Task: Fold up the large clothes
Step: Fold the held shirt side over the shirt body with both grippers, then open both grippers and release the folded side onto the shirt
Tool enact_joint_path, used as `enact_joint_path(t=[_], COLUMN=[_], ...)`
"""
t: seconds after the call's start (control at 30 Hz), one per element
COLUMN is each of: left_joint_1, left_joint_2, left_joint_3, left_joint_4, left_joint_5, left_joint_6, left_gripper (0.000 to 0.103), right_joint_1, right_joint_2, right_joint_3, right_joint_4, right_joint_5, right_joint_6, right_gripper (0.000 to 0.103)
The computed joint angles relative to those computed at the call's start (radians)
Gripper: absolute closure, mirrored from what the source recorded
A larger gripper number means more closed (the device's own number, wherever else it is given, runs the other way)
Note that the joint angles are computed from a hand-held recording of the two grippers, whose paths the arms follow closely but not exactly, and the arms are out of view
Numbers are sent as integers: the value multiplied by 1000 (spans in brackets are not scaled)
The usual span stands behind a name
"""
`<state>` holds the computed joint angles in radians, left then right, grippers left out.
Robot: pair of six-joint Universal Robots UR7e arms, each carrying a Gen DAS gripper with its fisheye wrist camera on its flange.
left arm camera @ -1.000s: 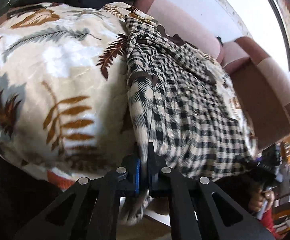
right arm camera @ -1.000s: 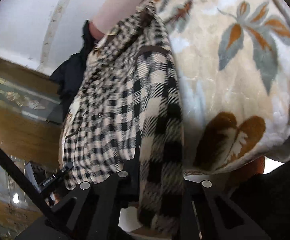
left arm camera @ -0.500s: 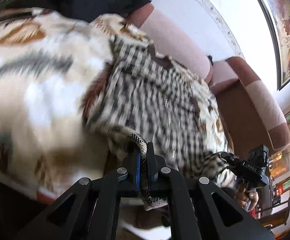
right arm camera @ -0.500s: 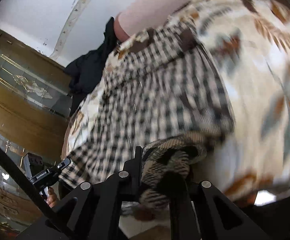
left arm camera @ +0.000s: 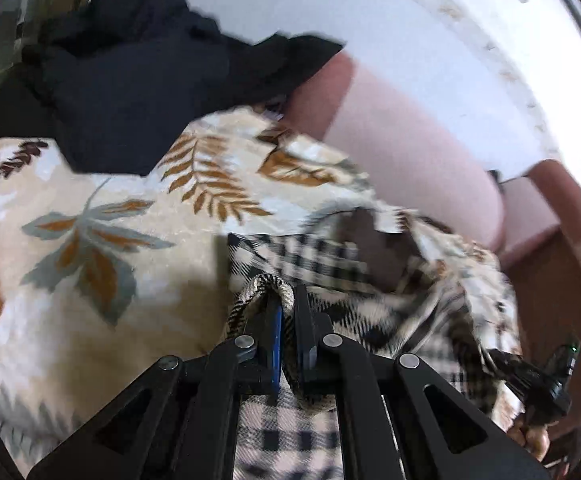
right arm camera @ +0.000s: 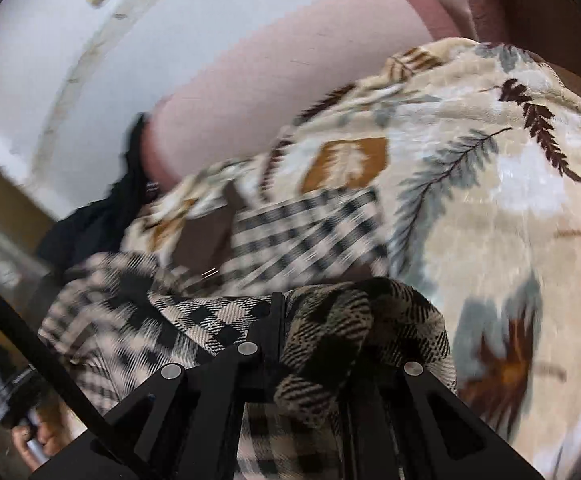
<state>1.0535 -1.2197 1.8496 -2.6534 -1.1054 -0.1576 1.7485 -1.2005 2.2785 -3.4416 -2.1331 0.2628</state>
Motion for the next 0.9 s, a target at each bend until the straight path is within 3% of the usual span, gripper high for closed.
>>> enact_joint_path(t=[0.13,0.3,0.33,0.37,0.43,0.47,0.53,0.6,0.73,0.9], left_joint_1=[47,106,113,120,127,123,104,96,105,70], left_joint_2=[84,108,106,103,97,94,87,77,65,43], left_joint_3=[-49,-109,-114,-118,-117,-109,-87,-66,-78,-60], left_joint_4=[0,30,24,18,-3,-24,-85,-158,-125,-54], left_joint_5=[23,-114,-150,-187,-234,-234,-167,-136,-155,-75], left_joint_6=[29,-29,-40,-54,-70,-77,-92,-115,-145,-99], left_gripper=[98,98,96,93,73,66,32,29,29,29], right_joint_1=[-83,-204,-222,-231,-239,-241,-245,-241,-207,-102], right_joint_2=[14,-38,-43,-45,-42,-43,-56,-60,-54,1], right_joint_3=[-32,-1,7,16,31,35,36,36,22,-35], right_joint_4=[45,20,-8,-39,-118,-140,-133,-142,-127,-75], right_joint_5=[57,268,295,306,296,282,278,275,255,144], right_joint_6=[4,69,85,96,110,114,125,131,102,4], right_gripper=[95,92,85,67,38,36,36,36,36,36])
